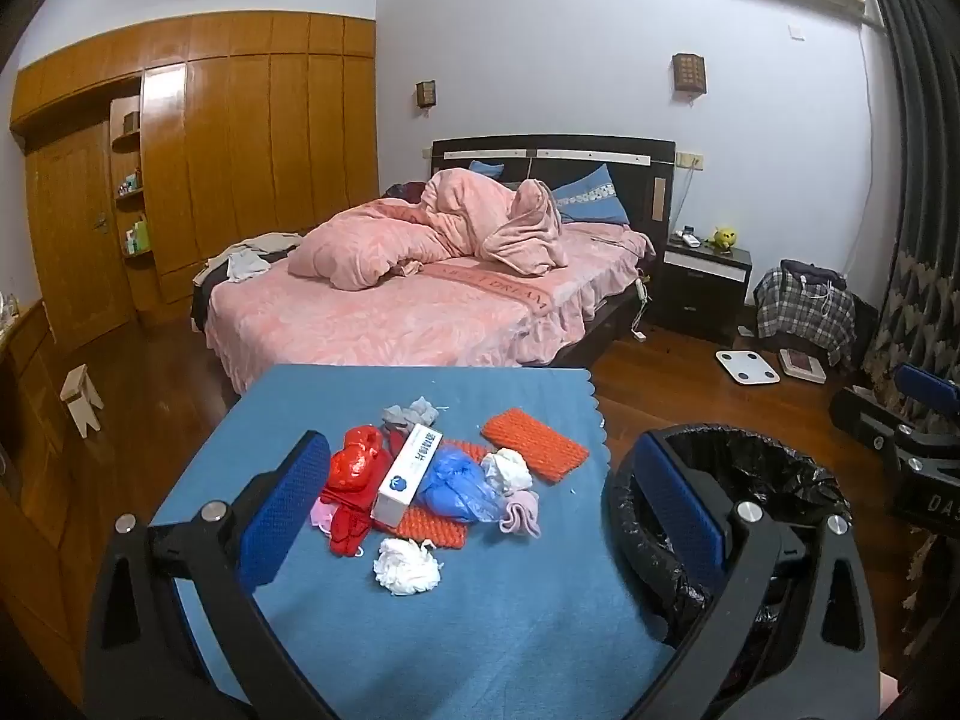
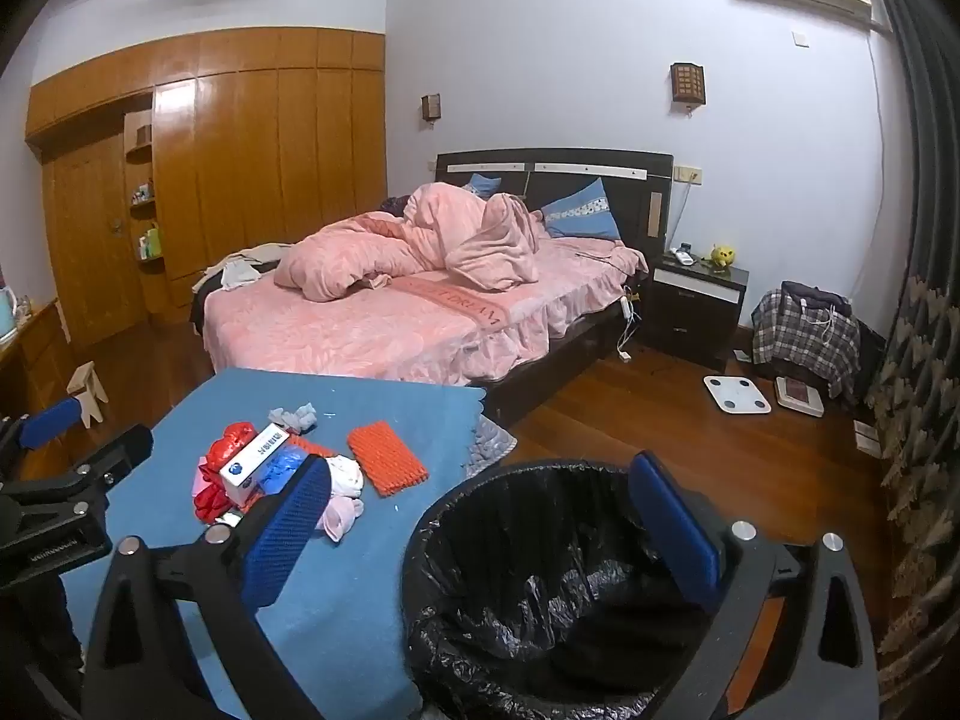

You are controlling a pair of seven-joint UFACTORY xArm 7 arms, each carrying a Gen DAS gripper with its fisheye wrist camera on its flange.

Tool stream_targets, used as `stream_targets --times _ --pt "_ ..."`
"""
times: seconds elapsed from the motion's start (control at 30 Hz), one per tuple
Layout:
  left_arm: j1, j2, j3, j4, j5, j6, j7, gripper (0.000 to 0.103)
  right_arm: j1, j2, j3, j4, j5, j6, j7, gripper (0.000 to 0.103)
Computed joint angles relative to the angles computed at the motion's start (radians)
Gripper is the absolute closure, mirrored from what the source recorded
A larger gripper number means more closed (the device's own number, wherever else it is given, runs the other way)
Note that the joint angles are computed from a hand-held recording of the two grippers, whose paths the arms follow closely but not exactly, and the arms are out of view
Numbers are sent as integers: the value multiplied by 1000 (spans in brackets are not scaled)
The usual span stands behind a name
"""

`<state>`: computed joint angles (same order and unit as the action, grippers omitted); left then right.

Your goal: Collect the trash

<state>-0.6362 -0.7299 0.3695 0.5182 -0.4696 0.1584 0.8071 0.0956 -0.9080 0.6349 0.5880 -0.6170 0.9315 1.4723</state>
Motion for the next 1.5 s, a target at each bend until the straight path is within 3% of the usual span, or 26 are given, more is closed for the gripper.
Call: stream_targets --times 1.5 --pt "-12 -4 10 -2 5 -8 -5 5 8 12 -1 6 -9 6 13 6"
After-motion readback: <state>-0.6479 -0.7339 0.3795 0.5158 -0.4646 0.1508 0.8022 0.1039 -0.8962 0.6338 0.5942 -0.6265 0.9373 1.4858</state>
